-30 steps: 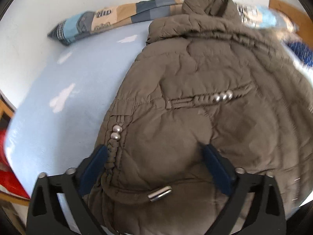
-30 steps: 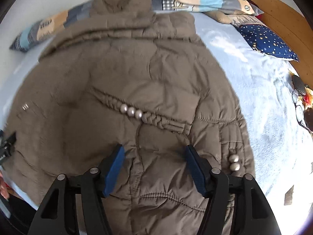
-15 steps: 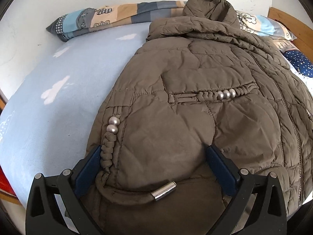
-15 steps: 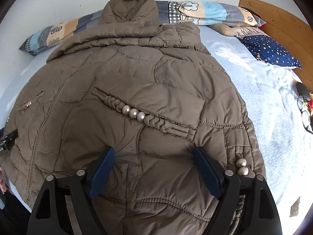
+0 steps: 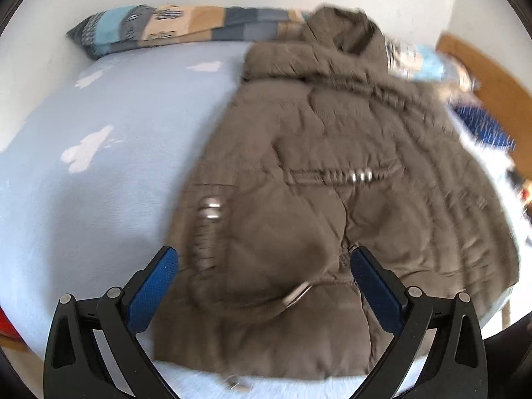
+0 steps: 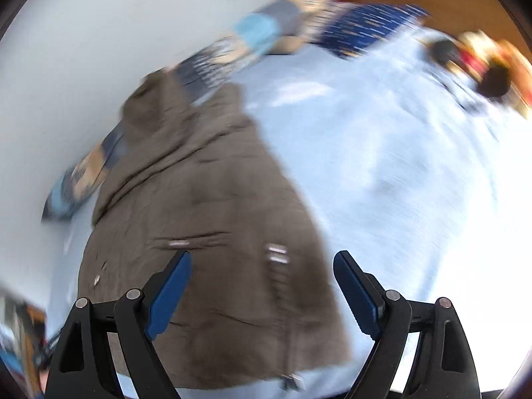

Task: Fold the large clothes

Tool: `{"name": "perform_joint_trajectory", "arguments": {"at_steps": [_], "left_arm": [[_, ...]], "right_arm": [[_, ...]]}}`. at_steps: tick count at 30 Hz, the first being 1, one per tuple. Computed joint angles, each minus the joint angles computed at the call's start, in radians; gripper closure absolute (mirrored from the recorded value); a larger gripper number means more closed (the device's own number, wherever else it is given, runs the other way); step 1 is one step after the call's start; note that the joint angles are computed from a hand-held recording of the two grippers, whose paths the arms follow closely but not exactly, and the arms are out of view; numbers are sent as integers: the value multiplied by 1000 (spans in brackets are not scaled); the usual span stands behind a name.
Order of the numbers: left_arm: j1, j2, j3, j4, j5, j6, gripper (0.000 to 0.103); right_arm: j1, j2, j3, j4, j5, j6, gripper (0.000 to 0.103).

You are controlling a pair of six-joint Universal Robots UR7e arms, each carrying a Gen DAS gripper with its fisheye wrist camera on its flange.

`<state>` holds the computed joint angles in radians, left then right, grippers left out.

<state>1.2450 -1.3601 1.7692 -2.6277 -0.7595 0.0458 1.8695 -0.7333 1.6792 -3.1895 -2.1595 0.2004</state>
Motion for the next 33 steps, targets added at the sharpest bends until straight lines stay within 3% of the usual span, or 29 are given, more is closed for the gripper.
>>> {"name": "perform_joint_trajectory", "arguments": {"at_steps": [3, 7, 11, 14, 15, 16, 17, 18, 22, 28, 33], "left_arm": [[35, -68, 14, 23, -63, -111, 0], [110, -96, -15, 131, -198, -296, 1], [121, -87, -12, 141, -225, -289, 21], [130, -67, -25, 146, -229, -290, 24], [128, -64, -25, 142, -224, -285, 26], [127, -61, -26, 139, -219, -277, 28], [124, -61, -22, 131, -223, -265, 40], [124, -60, -23, 130, -232, -253, 59], [108, -69, -11, 123, -241, -219, 81], [56, -105, 45, 123, -204, -179, 86], [33, -144, 80, 150, -189, -195, 86]], "right_arm": [[-24, -34, 56, 14, -13, 62, 13], [-68, -56, 85, 54, 77, 149, 13], [-84, -46, 74, 84, 155, 187, 13], [-91, -29, 52, 128, 169, 184, 16], [-91, -22, 44, 143, 168, 178, 32], [-89, -17, 38, 150, 169, 167, 57], [-88, -17, 35, 149, 182, 153, 63], [-80, -14, 28, 156, 173, 135, 72], [-43, 2, 9, 154, 94, 74, 81], [10, 26, -20, 140, -51, 12, 85], [37, -10, -7, 220, -70, 84, 88]]}}
